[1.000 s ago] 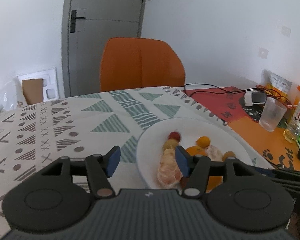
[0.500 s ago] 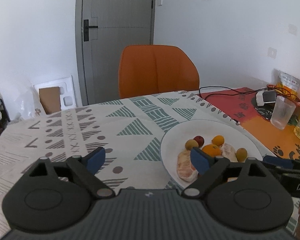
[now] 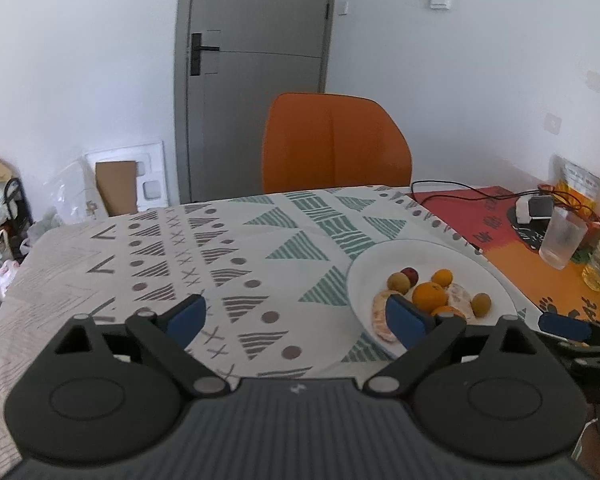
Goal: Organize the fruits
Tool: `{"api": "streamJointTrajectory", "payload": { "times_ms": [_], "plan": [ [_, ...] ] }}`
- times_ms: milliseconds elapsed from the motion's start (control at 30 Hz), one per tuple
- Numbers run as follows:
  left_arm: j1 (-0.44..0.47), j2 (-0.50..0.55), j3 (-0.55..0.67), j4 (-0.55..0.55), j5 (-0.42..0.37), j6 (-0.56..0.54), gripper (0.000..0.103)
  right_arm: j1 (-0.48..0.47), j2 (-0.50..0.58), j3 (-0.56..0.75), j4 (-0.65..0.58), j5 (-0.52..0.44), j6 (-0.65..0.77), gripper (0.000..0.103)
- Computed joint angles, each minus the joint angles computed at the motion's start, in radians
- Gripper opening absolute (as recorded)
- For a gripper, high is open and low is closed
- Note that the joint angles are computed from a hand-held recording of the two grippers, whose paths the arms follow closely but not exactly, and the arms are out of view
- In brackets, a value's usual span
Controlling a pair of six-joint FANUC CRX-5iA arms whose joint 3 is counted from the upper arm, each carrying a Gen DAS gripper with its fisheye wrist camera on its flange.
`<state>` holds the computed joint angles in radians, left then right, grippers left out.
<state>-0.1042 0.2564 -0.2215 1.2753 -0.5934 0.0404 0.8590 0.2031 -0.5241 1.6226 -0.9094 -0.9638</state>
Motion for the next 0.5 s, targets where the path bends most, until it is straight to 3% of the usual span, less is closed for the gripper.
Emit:
{"api": "streamJointTrajectory", "payload": {
  "times_ms": [500],
  "plan": [
    [0.082,-0.064,-0.046,-0.025,-0.012,0.023,0.103,0.052,-0.01,0.028,-0.033,0.005,0.079,0.103]
  ]
}}
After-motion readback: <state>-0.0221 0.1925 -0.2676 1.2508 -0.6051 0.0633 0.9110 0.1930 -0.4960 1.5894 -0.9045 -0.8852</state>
